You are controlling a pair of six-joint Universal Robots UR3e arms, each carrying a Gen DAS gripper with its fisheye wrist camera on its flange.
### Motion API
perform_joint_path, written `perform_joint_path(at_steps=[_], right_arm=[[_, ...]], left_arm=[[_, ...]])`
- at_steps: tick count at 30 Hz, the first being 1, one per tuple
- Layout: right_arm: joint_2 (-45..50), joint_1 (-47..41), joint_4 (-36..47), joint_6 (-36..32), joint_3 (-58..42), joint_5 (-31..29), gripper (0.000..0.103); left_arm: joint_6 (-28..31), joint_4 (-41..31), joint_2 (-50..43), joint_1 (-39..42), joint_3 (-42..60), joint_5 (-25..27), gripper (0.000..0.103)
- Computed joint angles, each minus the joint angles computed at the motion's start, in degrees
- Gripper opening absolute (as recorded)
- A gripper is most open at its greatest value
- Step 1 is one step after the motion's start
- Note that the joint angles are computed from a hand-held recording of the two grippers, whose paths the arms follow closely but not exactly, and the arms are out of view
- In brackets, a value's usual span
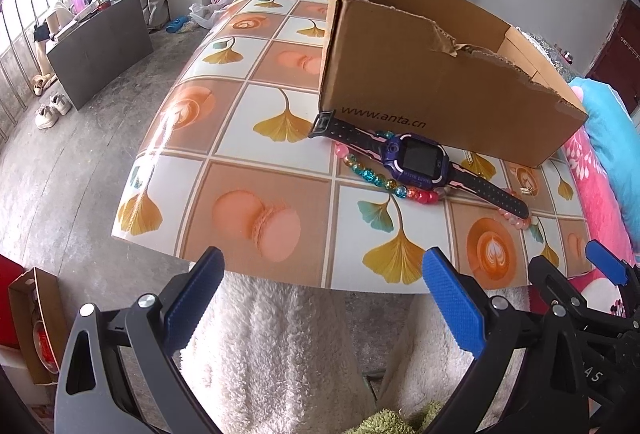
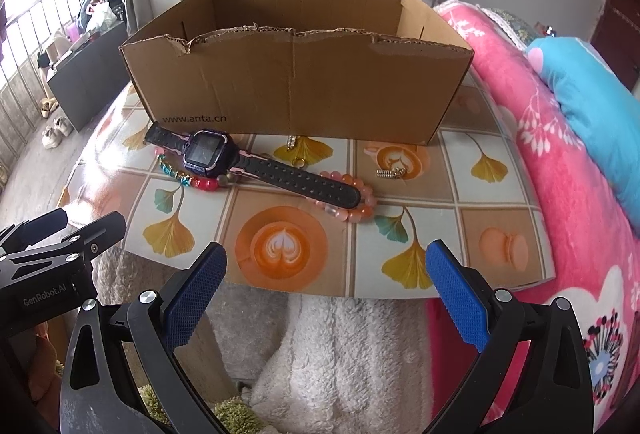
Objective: Organize jewelry
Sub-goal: 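Move the right tool down toward the black smartwatch strap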
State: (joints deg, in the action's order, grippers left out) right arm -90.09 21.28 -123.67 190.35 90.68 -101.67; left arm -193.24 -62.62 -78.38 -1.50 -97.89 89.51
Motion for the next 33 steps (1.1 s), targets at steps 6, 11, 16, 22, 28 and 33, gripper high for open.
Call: perform_joint_path(at_steps=[6,11,16,22,28,33], right_arm=[[2.9,0.33,2.44,0.72,-4.26,-0.87,0.096],[5.23,0.03,3.94,0.89,-8.61,-0.46,0.096],[8.65,-1.68,5.69,1.21,-15.09,2.42,0.096],[14.32,-3.91,8.94,2.0,-24.34,6.32,0.096],[18.48,-5.45,11.42,1.44,-30.19,8.75,0.096],[22.1,-7.07,13.02,0.47,-34.72,11.6,0.096]], left_arm=[[1.48,-0.21,-1.08,2.65,0.63,-2.46,0.097],[2.89,-0.18,-2.86,4.48,2.81,-3.73,0.097],[4.57,-0.65,-6.35,5.97,7.65,-4.44,0.097],[5.74,-3.06,-13.35,5.53,17.53,-2.77,0.097],[5.09,-5.71,-19.83,4.12,25.5,-1.59,0.097],[4.56,-7.45,-24.47,2.93,31.05,-0.25,0.097]])
